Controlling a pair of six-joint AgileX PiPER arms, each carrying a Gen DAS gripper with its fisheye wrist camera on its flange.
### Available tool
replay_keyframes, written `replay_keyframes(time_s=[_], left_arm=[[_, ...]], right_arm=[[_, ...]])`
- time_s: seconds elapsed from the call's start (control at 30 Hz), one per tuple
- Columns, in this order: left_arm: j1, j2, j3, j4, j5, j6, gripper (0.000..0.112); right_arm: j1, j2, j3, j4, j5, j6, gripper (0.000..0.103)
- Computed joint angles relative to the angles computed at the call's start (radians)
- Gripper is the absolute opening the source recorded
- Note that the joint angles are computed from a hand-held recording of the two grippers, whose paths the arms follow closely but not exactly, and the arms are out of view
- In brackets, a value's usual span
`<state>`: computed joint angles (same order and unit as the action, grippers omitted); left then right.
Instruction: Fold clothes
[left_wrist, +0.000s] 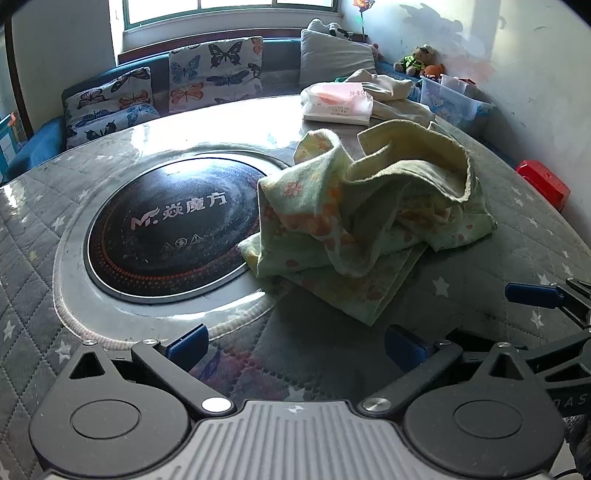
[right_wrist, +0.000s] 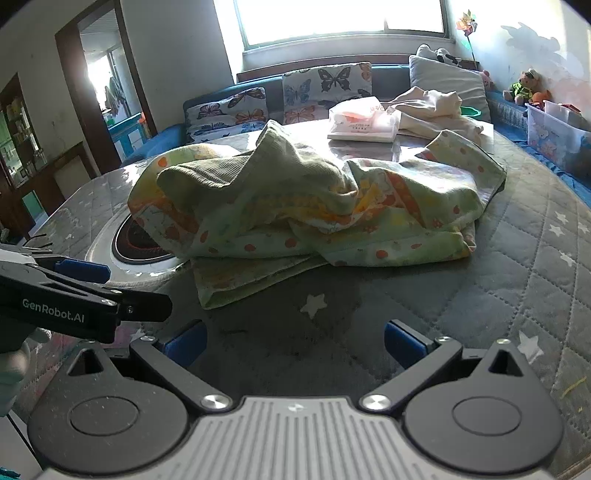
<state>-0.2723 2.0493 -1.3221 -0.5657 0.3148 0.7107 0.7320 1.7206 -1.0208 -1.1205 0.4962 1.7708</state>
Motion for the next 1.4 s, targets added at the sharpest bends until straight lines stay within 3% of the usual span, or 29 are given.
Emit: replay_keyframes(time_s=[0.4,0.93,1.13,1.4], left_arm=[[-0.005,0.035,-0.077,0.102,0.037,-0.101,0.103],[0.034,0.051,-0.168,0.134,0.1,-0.126,0.103],[0.075,0.04,-0.206,0.074,0.155,-0.064,0.103],[0.118,0.003,-0.262,-0.019,0.185,0.04,0.103]], right_arm=[[-0.056,0.023,-0.032,0.039,-0.045,-0.075,0.103],[-0.117,0.037,-0.077,0.091,-0.079,-0.194,0.103],[-0.136,0.028,-0.082,0.112,-0.08,-0.239,0.103],[-0.199,-0.077,-0.042,0.203,-0.138,-0.375,0.103]])
